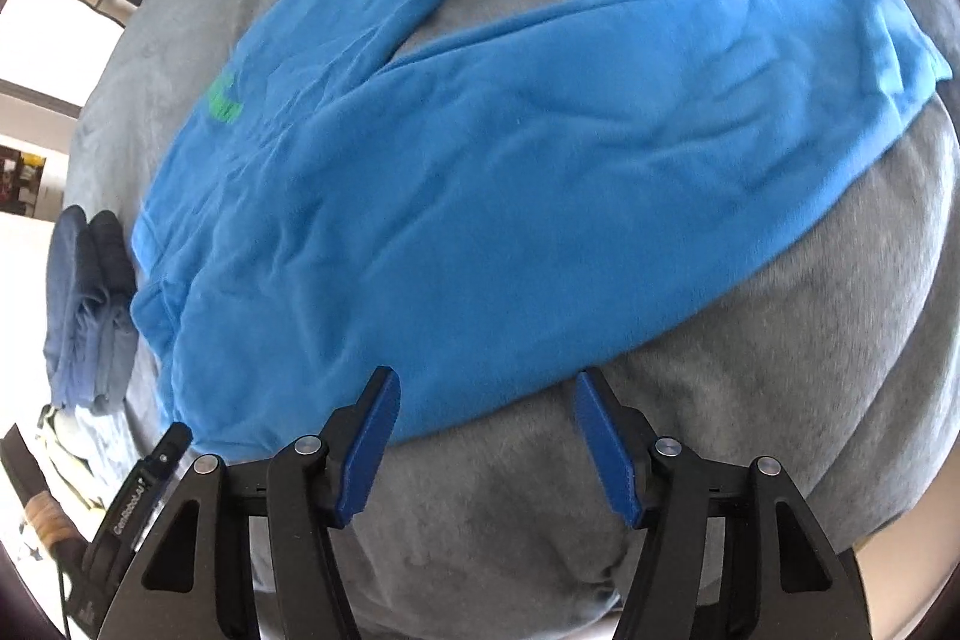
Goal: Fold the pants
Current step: 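Lower both tools toward the waistband of the blue sweatpants, then close the left tool on the waistband while the right tool grips the waistband beside it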
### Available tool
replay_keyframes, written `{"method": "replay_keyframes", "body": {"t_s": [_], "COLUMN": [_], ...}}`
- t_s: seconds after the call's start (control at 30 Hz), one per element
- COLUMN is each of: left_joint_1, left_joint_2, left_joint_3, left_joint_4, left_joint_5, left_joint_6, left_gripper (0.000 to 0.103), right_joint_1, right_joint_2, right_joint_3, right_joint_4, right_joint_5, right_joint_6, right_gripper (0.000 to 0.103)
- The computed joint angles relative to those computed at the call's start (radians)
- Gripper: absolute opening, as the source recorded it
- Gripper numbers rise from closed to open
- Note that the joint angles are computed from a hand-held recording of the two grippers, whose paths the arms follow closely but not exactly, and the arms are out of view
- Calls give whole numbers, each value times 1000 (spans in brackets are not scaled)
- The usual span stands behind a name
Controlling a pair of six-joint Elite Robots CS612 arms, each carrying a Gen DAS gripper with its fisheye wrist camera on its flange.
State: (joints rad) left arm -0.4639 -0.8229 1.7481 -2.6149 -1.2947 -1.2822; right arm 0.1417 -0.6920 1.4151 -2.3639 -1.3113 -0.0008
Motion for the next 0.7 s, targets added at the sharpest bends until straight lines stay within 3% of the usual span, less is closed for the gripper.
{"method": "replay_keyframes", "body": {"t_s": [0.23, 0.47, 0.53, 0.7], "left_joint_1": [1, 23, 29, 30], "left_joint_2": [28, 44, 44, 26], "left_joint_3": [-26, -24, -26, -30], "left_joint_4": [50, 12, 8, 38], "left_joint_5": [-11, -89, -109, -112], "left_joint_6": [19, -5, -16, 9], "left_gripper": [49, 52, 49, 29], "right_joint_1": [3, 14, 20, 27], "right_joint_2": [23, 50, 51, 51], "right_joint_3": [-22, -57, -64, -82], "right_joint_4": [25, 31, 39, 63], "right_joint_5": [-51, -60, -68, -71], "right_joint_6": [17, 17, -6, -38], "right_gripper": [59, 43, 38, 21]}}
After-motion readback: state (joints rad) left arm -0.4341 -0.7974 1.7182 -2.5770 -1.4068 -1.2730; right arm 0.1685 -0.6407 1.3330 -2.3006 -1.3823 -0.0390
